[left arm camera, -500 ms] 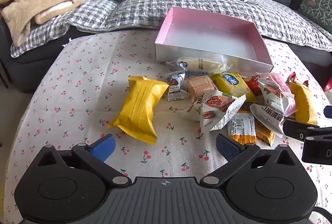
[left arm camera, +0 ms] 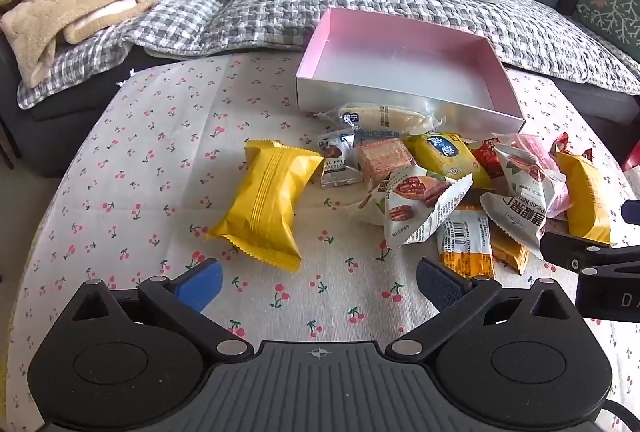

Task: Organize snacks

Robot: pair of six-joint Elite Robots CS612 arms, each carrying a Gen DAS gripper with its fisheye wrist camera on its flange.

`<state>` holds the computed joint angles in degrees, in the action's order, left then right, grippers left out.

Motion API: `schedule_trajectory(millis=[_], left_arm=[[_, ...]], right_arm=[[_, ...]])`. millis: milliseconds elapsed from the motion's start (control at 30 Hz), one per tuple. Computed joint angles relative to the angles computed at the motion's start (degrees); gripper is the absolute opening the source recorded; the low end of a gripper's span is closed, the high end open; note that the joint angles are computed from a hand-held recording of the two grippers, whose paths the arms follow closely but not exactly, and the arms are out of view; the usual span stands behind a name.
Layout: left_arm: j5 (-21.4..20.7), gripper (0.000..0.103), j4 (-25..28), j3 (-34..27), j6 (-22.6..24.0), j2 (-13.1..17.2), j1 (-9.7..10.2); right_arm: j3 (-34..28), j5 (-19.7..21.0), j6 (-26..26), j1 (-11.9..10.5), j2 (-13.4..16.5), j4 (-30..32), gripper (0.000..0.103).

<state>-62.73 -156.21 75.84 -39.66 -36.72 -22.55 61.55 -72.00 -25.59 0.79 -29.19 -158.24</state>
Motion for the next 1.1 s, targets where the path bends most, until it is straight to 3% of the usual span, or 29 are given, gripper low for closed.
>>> schedule_trajectory(millis=[1100], left_arm=[[-0.6,0.103,-0.2,0.2,0.3,-0.1,0.11]], right_arm=[[0.9,-0.9,0.4,0.0,-0.3,-2.3,0.103]])
